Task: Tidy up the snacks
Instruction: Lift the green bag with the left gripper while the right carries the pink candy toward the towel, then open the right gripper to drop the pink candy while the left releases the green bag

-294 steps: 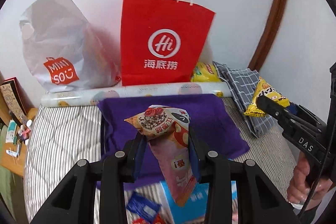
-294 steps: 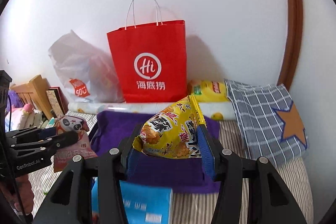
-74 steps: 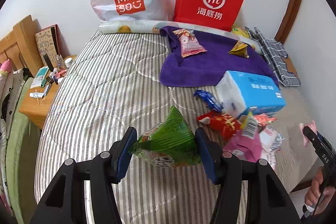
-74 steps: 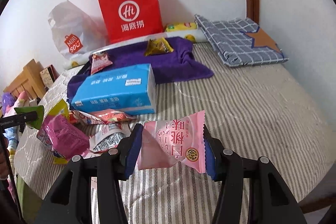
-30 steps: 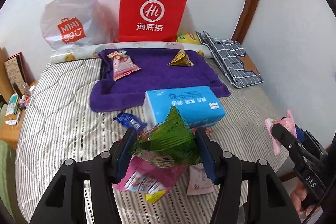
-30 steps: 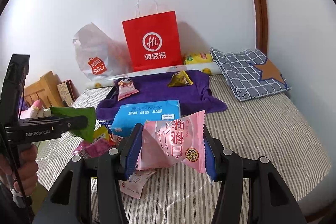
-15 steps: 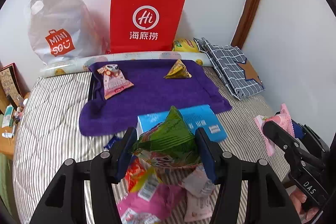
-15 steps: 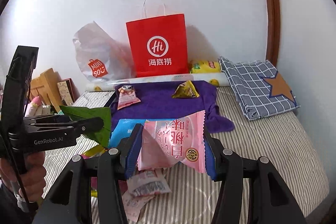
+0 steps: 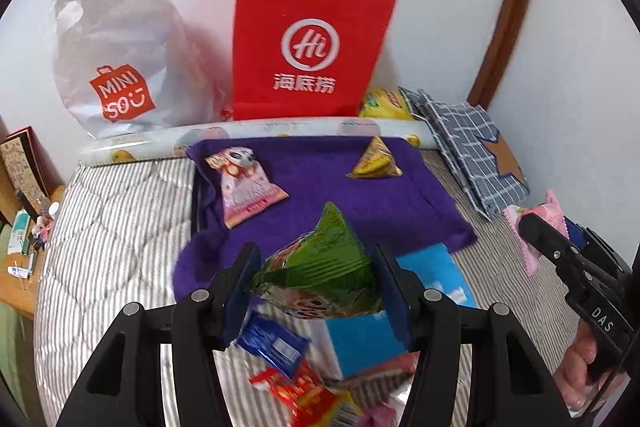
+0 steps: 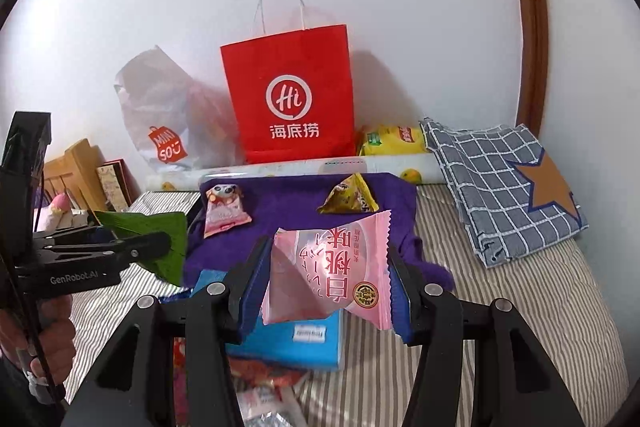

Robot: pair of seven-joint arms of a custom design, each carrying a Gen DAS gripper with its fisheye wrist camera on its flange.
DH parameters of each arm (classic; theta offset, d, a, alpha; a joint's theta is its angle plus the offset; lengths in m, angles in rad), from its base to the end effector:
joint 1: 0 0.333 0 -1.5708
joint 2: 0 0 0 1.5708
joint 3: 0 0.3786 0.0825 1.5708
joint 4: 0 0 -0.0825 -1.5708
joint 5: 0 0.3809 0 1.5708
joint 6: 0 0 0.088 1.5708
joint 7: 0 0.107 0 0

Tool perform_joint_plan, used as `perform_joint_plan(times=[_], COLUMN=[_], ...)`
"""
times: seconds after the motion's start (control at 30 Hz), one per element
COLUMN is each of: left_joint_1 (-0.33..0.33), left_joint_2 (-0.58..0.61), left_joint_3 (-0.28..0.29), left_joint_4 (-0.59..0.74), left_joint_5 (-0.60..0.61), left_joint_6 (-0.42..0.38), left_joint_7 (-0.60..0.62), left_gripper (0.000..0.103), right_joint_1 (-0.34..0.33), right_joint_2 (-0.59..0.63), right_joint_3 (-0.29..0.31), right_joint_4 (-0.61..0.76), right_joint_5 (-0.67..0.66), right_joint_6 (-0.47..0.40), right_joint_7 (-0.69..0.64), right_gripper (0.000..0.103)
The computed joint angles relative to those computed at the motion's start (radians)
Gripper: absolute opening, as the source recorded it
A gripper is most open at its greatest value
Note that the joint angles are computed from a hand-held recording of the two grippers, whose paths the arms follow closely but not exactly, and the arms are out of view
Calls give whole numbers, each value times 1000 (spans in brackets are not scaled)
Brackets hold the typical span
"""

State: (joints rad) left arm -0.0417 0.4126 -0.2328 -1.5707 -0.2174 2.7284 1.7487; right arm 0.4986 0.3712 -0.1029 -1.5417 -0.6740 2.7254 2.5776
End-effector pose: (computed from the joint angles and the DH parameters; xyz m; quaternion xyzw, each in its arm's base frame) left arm 0.7272 -0.1602 0.5555 -0.5737 0.7246 -0.3475 0.1582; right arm 0.6640 0.3185 0.5887 -0.6057 0.6555 -0.2875 0.3474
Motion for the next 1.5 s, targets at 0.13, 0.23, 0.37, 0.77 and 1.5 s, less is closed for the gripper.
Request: perform_joint_plan(times=[0.13, 0.23, 0.37, 0.77, 1.5], left_joint_1=[-13, -16, -14, 6, 5], left_joint_2=[50, 95, 161, 312, 355], left_joint_3=[29, 40, 39, 33, 21], left_joint_4=[77, 148, 243, 384, 415], left_joint_5=[34, 57, 69, 74, 68], left_joint_6=[-28, -60, -94, -170, -200], left_joint_7=[-38, -68, -95, -128, -130], left_gripper=[55, 55, 55, 55, 56], right_joint_1=[-20, -41, -57, -101, -113], right_joint_2=[61, 108, 184, 374, 456], right_joint_3=[6, 13, 15, 35, 42], right_joint_4=[86, 145, 263, 484, 573], right_joint_5=[47, 104, 183, 404, 507], right_joint_6=[-26, -16, -53, -150, -262], right_joint_7=[-64, -119, -213, -419, -513], right_gripper=[52, 52, 52, 52, 53])
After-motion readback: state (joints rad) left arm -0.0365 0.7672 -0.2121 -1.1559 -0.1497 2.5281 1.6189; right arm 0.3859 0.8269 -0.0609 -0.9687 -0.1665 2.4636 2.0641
